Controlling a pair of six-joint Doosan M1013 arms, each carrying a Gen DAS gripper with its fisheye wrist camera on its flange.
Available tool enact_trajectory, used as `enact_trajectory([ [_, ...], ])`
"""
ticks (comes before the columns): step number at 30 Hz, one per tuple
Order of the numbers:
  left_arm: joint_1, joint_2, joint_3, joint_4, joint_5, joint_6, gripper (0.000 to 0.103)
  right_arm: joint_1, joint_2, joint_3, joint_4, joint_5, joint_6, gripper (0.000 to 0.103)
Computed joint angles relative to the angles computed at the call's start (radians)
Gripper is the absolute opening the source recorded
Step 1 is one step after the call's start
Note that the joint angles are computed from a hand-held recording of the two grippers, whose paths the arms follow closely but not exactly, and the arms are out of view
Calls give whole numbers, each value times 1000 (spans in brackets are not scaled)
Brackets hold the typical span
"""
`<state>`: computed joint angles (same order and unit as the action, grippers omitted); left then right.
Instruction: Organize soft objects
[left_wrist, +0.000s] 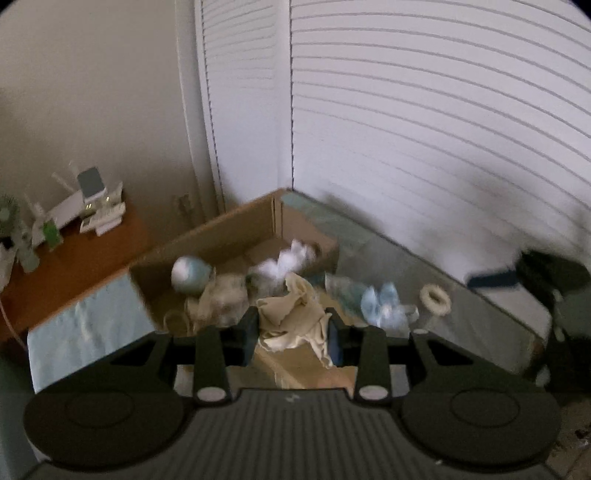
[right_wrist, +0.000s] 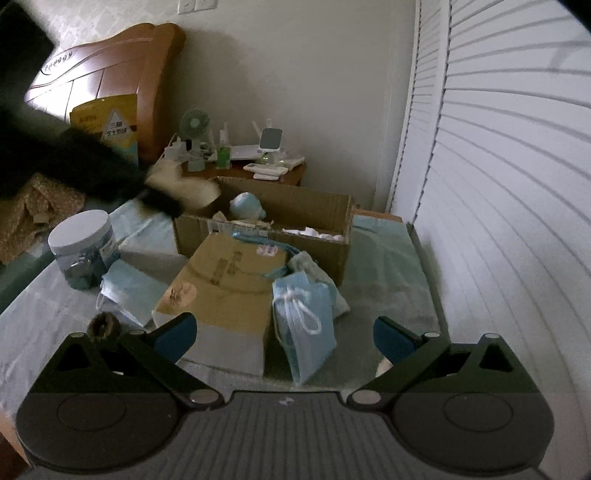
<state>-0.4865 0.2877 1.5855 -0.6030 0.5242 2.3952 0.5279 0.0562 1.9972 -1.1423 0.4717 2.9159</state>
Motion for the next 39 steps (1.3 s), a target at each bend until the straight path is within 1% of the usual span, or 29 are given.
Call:
enact_trajectory([
  [3, -21, 37, -55, 51, -9, -43, 36, -2, -10, 12, 25, -14, -5, 103],
  [6, -37, 80, -115, 117, -17, -113, 36, -2, -16, 20, 31, -8, -2, 103],
  [10, -47, 135, -191, 199, -7, -203, 36, -5, -31, 36, 37, -11, 10, 103],
  [13, -52, 171, -240, 242, 14, -256, 36, -11, -35, 41, 43, -8, 12, 103],
  [17, -55, 211, -292, 266, 33, -305, 37, -17, -36, 43, 35, -3, 27, 103],
  [18, -58, 217, -297, 281, 26, -323, 40, -18, -36, 44, 33, -5, 28, 103],
  [19, -61, 221, -300, 300, 11, -339, 56, -19, -37, 44, 30, -5, 31, 103],
  [20, -65, 223, -298, 329, -8, -367, 70, -19, -37, 45, 28, -3, 33, 103],
  [21, -71, 222, -290, 378, -39, -421, 92, -20, -37, 44, 28, -3, 33, 103],
  [22, -75, 218, -279, 414, -70, -461, 94, -20, -37, 45, 25, -5, 36, 103],
  [23, -74, 215, -272, 410, -85, -462, 94, -21, -38, 46, 23, -6, 39, 103],
  [25, -68, 213, -276, 368, -61, -431, 94, -20, -38, 47, 17, -3, 46, 103],
  [28, -66, 195, -256, 372, -62, -431, 94, -20, -36, 47, 23, 1, 42, 103],
  [32, -62, 157, -209, 354, -67, -394, 95, -19, -35, 48, 19, 3, 51, 103],
  [39, -49, 80, -99, 237, -90, -261, 98, -12, -35, 52, 20, 27, 57, 103],
])
